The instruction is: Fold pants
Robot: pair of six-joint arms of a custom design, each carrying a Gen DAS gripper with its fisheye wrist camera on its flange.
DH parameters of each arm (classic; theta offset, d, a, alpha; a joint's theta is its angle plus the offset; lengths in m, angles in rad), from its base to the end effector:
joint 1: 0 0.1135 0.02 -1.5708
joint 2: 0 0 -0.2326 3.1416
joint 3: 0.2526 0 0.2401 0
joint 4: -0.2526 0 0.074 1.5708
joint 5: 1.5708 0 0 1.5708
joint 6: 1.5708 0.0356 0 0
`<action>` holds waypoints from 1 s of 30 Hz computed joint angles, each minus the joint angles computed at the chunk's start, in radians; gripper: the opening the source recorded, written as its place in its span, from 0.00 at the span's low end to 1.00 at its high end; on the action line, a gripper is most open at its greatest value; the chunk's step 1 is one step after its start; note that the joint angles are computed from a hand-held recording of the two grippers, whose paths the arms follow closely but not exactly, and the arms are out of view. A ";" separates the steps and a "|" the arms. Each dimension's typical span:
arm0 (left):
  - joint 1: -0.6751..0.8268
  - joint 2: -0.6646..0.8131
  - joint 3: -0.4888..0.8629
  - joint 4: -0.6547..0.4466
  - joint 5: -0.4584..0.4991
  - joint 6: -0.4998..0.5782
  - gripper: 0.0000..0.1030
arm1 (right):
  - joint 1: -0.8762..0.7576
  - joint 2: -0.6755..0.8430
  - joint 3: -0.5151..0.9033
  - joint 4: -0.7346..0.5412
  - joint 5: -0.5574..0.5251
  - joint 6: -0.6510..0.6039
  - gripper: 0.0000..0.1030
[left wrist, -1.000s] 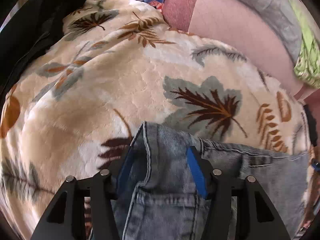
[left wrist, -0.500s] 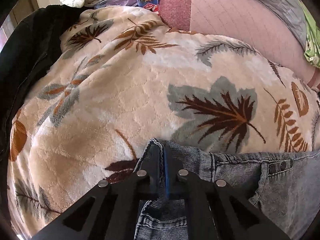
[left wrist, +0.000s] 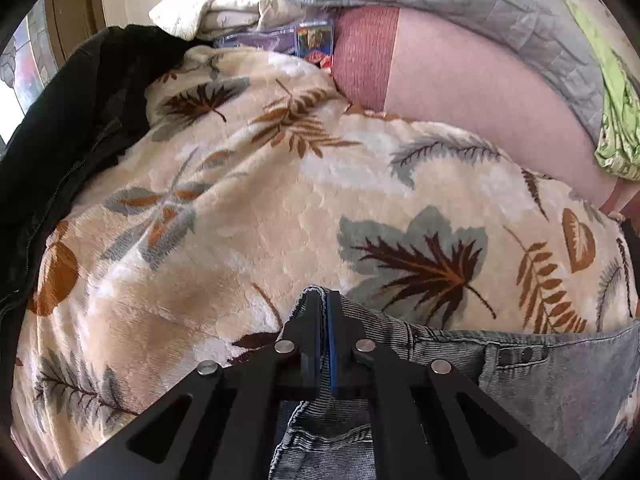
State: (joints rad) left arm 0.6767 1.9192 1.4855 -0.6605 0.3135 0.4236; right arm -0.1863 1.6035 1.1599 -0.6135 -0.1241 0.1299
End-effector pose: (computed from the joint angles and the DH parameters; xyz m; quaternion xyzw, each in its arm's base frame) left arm 0.3071 0.2326 0.1930 -0.0846 0.9568 -0.0074 0.2781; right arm 0.3124 -0.0544 0.2052 0.1364 0.9558 0.0528 0.2551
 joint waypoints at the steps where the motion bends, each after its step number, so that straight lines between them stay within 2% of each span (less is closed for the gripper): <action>1: 0.001 -0.009 -0.013 0.017 -0.001 0.000 0.03 | -0.008 0.027 0.022 -0.026 -0.017 -0.007 0.17; 2: 0.001 -0.009 -0.018 0.027 -0.002 -0.001 0.03 | -0.013 0.048 0.041 -0.048 -0.023 -0.015 0.19; 4: 0.004 0.009 -0.010 0.034 -0.001 -0.010 0.03 | -0.017 0.071 0.059 -0.051 -0.004 -0.021 0.32; 6: 0.008 0.025 -0.005 0.042 0.007 -0.019 0.03 | -0.034 0.071 0.055 -0.028 -0.032 -0.009 0.56; 7: 0.010 0.030 -0.006 0.047 0.011 -0.022 0.03 | -0.042 0.065 0.046 -0.017 -0.046 0.002 0.58; 10: 0.015 0.050 -0.003 0.049 0.010 -0.023 0.03 | -0.052 0.051 0.029 -0.069 -0.059 0.000 0.58; 14: 0.026 0.077 0.019 0.034 0.025 -0.033 0.03 | -0.085 -0.061 -0.128 -0.125 -0.064 -0.044 0.58; 16: 0.025 0.083 0.021 0.034 0.020 -0.036 0.03 | -0.070 -0.074 -0.191 -0.141 -0.023 -0.071 0.56; 17: 0.023 0.085 0.020 0.034 0.016 -0.040 0.03 | -0.054 -0.066 -0.203 -0.150 -0.012 -0.094 0.34; 19: 0.022 0.091 0.029 0.026 0.011 -0.060 0.03 | -0.018 -0.120 -0.231 -0.155 0.033 -0.114 0.16; 20: 0.023 0.094 0.036 0.020 0.013 -0.068 0.03 | -0.016 -0.149 -0.234 -0.169 0.032 -0.120 0.12; 23: 0.027 0.069 0.019 0.030 0.027 -0.064 0.03 | -0.011 -0.245 -0.259 -0.203 0.091 -0.150 0.12; 25: 0.020 0.062 0.001 0.048 0.014 -0.052 0.03 | -0.028 -0.198 -0.271 -0.202 0.064 -0.177 0.14; 28: 0.017 0.084 0.008 0.047 0.003 -0.049 0.03 | -0.057 -0.160 -0.249 -0.194 0.036 -0.162 0.22; 29: 0.016 0.088 0.007 0.049 0.000 -0.042 0.03 | -0.072 -0.169 -0.229 -0.181 0.015 -0.144 0.29; 30: 0.015 0.092 0.007 0.053 -0.001 -0.034 0.03 | -0.072 -0.167 -0.198 -0.161 0.010 -0.110 0.44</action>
State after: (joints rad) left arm 0.6921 2.0111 1.4921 -0.6075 0.3121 0.3894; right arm -0.2581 1.4367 0.9615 -0.7748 -0.1143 0.0201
